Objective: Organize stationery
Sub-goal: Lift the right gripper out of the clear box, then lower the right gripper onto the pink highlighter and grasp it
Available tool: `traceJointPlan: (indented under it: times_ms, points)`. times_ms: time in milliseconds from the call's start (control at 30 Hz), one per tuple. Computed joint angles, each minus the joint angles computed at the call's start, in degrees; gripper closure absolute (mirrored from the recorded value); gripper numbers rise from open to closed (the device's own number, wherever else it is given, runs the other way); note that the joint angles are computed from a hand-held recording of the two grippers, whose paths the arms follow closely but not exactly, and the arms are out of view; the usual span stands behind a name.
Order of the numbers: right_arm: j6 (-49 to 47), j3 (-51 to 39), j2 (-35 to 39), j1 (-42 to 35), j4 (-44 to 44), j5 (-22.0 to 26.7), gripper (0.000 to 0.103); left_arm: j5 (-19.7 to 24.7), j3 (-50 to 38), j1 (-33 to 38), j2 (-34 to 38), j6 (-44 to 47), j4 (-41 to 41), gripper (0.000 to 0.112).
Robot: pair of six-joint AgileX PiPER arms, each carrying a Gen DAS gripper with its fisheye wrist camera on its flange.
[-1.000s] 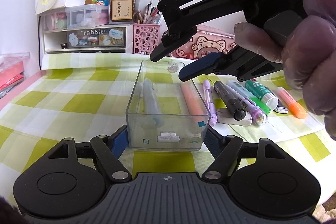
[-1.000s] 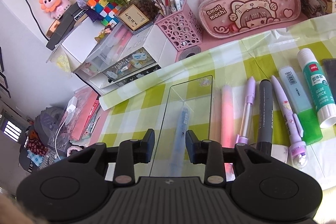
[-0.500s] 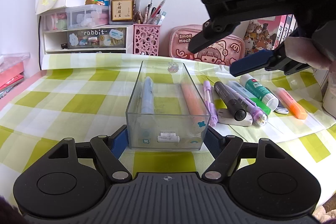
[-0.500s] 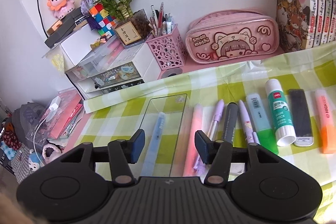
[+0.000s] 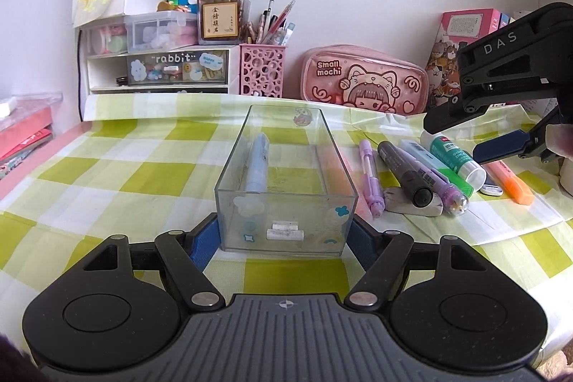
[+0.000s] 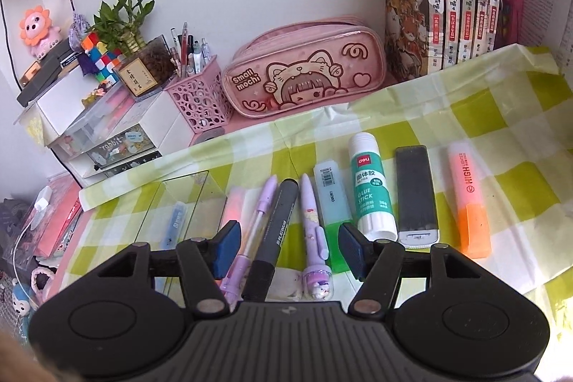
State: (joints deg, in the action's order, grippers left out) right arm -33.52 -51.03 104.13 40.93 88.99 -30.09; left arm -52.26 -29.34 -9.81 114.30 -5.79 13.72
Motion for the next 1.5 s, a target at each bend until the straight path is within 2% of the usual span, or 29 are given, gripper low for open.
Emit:
traceJointPlan:
  times_ms: [67, 233, 300, 533, 900, 1033, 1267, 1433, 1500]
  points:
    - [3.54, 0.15, 0.33, 0.04, -4.96, 0.79, 0.047, -0.58, 0.22, -0.19, 0.19, 0.39, -0.52, 0.039]
    - [12.16, -2.43, 3.08, -1.91, -18.67, 5.27, 0.079, -1.09, 0.43, -0.35, 0.30, 0.92, -1.09, 0.039]
    - [10.54, -4.81, 5.25, -2.53, -17.90, 6.48, 0.082, -1.63, 0.89, -0.18, 0.27, 1.32, -1.34, 0.039]
    - [14.08, -8.25, 9.96, -5.00, -20.41, 11.90, 0.082, -2.92, 1.88, 1.62, 0.30, 1.51, -0.46, 0.039]
    - [10.72, -10.53, 11.80, -4.64, -18.93, 10.82, 0.081, -4.40, 2.48, 3.42, 0.67, 1.29, 1.31, 0.039]
    - [6.82, -10.81, 12.19, -3.69, -18.19, 9.63, 0.081, -5.02, 2.63, 3.93, 0.92, 1.21, 1.91, 0.039]
    - [20.41, -8.82, 11.68, -4.31, -32.22, 10.73, 0.081, -5.67, 2.77, 4.54, 1.19, 0.82, 2.76, 0.039]
    - [24.25, -7.56, 10.99, -4.99, -35.01, 10.91, 0.074, -5.57, 2.58, 4.77, 1.23, 0.30, 3.09, 0.039]
    - [28.67, -6.60, 10.56, -5.52, -38.82, 10.85, 0.074, -5.53, 2.57, 4.71, 1.18, 0.10, 2.99, 0.039]
